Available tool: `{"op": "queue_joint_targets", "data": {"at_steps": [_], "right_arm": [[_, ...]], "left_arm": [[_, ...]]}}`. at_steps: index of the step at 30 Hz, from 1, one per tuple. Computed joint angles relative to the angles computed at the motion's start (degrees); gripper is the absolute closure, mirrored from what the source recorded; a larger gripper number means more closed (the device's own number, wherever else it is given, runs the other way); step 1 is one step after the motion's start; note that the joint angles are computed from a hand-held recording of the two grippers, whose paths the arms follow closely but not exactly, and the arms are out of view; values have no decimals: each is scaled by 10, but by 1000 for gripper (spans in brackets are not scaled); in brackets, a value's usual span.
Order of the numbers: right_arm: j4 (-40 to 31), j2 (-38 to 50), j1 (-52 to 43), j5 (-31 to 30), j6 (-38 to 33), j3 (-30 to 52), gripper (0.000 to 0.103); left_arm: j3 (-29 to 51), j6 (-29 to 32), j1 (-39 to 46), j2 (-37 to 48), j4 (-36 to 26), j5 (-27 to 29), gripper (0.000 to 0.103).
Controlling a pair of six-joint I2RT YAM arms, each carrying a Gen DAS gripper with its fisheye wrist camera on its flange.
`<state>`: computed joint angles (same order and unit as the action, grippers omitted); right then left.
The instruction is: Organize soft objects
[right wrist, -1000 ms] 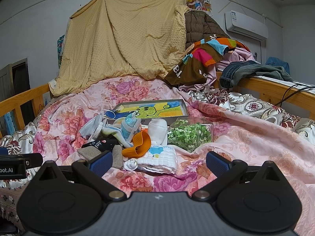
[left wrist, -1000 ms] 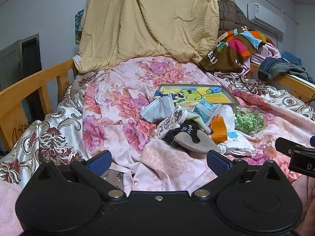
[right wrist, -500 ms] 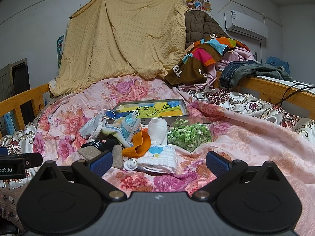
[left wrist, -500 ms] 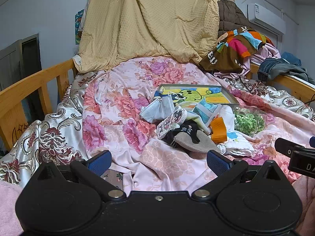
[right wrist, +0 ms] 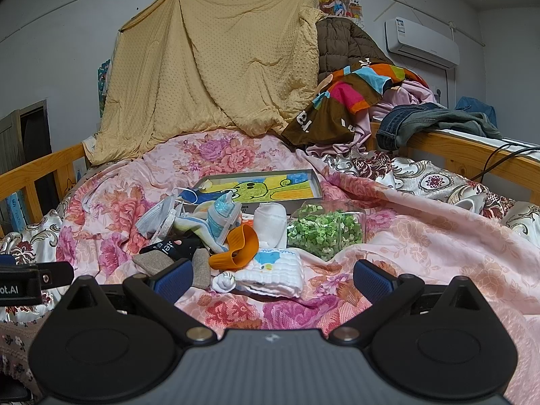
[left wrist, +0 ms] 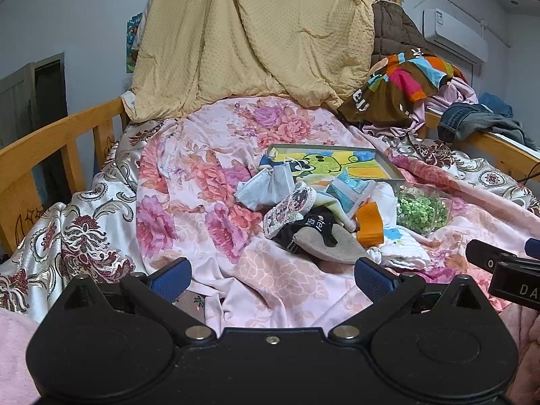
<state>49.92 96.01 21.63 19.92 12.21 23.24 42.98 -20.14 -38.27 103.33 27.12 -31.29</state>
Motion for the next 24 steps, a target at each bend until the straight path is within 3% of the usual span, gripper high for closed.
{"op": "queue_joint_targets", "data": {"at_steps": [20,24], "right_arm": [[11,4,-8,-10,-1,-5,0],[2,3,-8,-16,10,2,0]], "left_arm": [[-4,-10,7,-5,-2,19,1],[5,-52,24,-9,-29,52,1]]}}
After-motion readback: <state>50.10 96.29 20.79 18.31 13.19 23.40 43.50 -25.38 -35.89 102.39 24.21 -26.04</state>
